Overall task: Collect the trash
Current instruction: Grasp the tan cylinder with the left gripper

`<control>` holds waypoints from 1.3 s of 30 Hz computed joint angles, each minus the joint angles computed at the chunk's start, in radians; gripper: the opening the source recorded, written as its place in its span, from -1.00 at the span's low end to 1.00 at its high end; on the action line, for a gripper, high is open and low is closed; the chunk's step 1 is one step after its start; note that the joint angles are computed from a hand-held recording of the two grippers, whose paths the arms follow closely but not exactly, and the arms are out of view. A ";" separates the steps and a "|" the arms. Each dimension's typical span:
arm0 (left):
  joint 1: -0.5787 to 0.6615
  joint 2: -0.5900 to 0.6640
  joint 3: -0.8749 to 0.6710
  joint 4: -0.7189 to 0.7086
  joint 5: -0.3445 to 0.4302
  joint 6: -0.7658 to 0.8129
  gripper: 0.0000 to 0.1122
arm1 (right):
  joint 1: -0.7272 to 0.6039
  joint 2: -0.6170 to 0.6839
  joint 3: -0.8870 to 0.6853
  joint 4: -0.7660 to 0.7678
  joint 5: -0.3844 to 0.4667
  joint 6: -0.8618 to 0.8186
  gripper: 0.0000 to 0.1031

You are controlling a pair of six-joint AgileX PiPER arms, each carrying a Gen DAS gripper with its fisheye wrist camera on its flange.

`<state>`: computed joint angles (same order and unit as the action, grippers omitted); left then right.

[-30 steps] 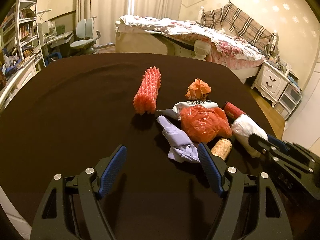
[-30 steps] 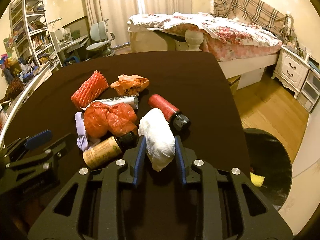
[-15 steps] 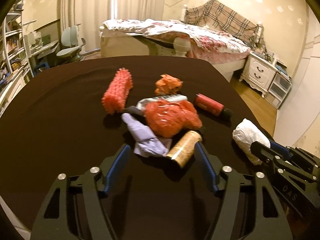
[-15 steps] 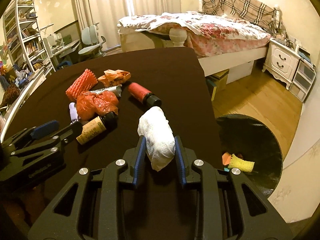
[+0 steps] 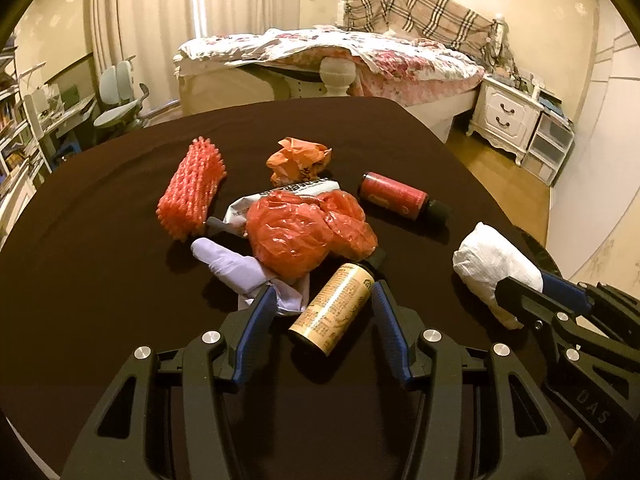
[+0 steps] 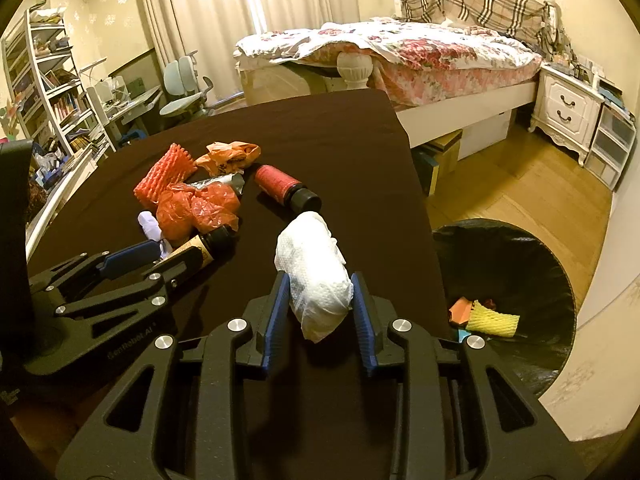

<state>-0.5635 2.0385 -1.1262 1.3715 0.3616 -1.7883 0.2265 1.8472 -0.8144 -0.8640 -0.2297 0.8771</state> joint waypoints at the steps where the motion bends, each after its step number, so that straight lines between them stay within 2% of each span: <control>1: 0.004 -0.002 0.003 0.012 -0.005 -0.008 -0.07 | 0.000 0.001 -0.001 0.003 0.001 -0.001 -0.32; 6: 0.003 -0.017 0.049 0.098 -0.002 -0.102 -0.11 | 0.000 0.003 -0.003 0.010 0.001 -0.007 -0.32; 9: 0.009 -0.021 0.058 0.066 0.001 -0.076 -0.11 | 0.000 0.004 -0.003 0.006 0.001 -0.002 -0.32; 14: 0.072 -0.039 0.079 -0.005 -0.083 -0.053 -0.11 | 0.001 0.006 -0.004 0.013 0.001 -0.009 -0.31; 17: 0.063 -0.059 0.111 0.076 -0.076 -0.144 -0.11 | 0.003 0.011 -0.002 0.029 -0.003 -0.025 -0.30; 21: 0.024 -0.071 0.118 0.128 -0.044 -0.176 -0.11 | 0.003 0.011 -0.002 0.034 -0.004 -0.028 -0.30; 27: 0.025 -0.038 0.058 0.089 -0.044 -0.100 -0.11 | 0.005 0.016 -0.003 0.046 -0.005 -0.039 -0.30; 30: 0.040 -0.024 0.039 0.035 -0.072 -0.039 -0.22 | 0.005 0.016 -0.004 0.038 -0.005 -0.030 -0.30; 39: 0.031 -0.040 0.070 0.089 -0.103 -0.079 -0.36 | 0.005 0.025 -0.005 0.052 -0.012 -0.041 -0.30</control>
<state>-0.5328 1.9981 -1.0559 1.4601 0.2591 -1.8673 0.2317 1.8719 -0.8190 -0.8122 -0.2415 0.8363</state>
